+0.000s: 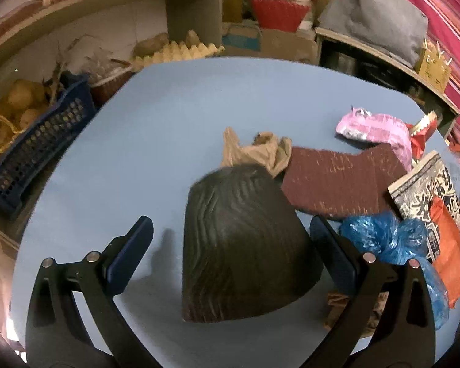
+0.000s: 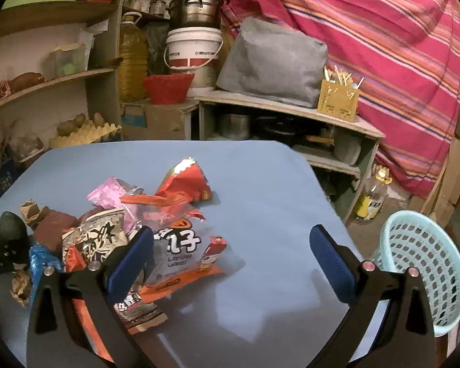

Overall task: Collect trash
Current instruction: 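Grasp the black ribbed cup with the left tool while the right tool grasps the white snack bag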

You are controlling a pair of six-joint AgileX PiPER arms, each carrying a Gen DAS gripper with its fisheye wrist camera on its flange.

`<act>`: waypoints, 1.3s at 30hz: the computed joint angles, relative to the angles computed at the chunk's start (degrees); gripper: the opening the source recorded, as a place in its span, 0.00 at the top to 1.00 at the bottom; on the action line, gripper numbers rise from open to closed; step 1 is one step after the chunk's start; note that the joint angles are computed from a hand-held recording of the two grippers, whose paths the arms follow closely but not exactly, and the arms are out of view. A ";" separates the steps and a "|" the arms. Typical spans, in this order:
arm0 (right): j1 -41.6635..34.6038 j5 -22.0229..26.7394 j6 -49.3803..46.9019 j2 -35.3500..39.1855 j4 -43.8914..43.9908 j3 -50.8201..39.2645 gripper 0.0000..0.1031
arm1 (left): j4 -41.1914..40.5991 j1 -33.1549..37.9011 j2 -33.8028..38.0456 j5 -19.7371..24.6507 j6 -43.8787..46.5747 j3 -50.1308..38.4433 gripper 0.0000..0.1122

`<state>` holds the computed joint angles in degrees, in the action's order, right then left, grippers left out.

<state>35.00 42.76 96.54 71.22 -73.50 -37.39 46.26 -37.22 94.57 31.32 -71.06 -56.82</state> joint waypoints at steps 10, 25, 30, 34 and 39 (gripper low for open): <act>-1.68 -3.84 -2.29 2.83 2.34 -1.19 0.04 | -2.14 0.42 -0.33 -3.41 4.02 0.66 0.27; -9.88 -18.01 -16.68 7.02 14.61 -3.78 0.55 | -1.86 2.96 -5.78 -7.81 5.46 4.81 0.32; -10.57 -20.34 -13.79 5.09 11.35 -1.68 0.63 | -1.76 2.33 -7.62 -7.00 5.21 4.61 0.32; -9.83 -18.87 -10.95 -0.19 8.10 0.92 0.65 | 2.45 -1.28 -9.07 -3.95 0.50 3.64 0.32; -14.11 -18.38 -19.15 -10.13 13.67 3.96 0.65 | 9.38 -9.79 -8.57 2.81 -7.38 -0.73 0.32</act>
<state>20.89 24.37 77.40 61.10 -59.83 -33.43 55.64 -47.01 86.00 34.13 -78.44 -57.55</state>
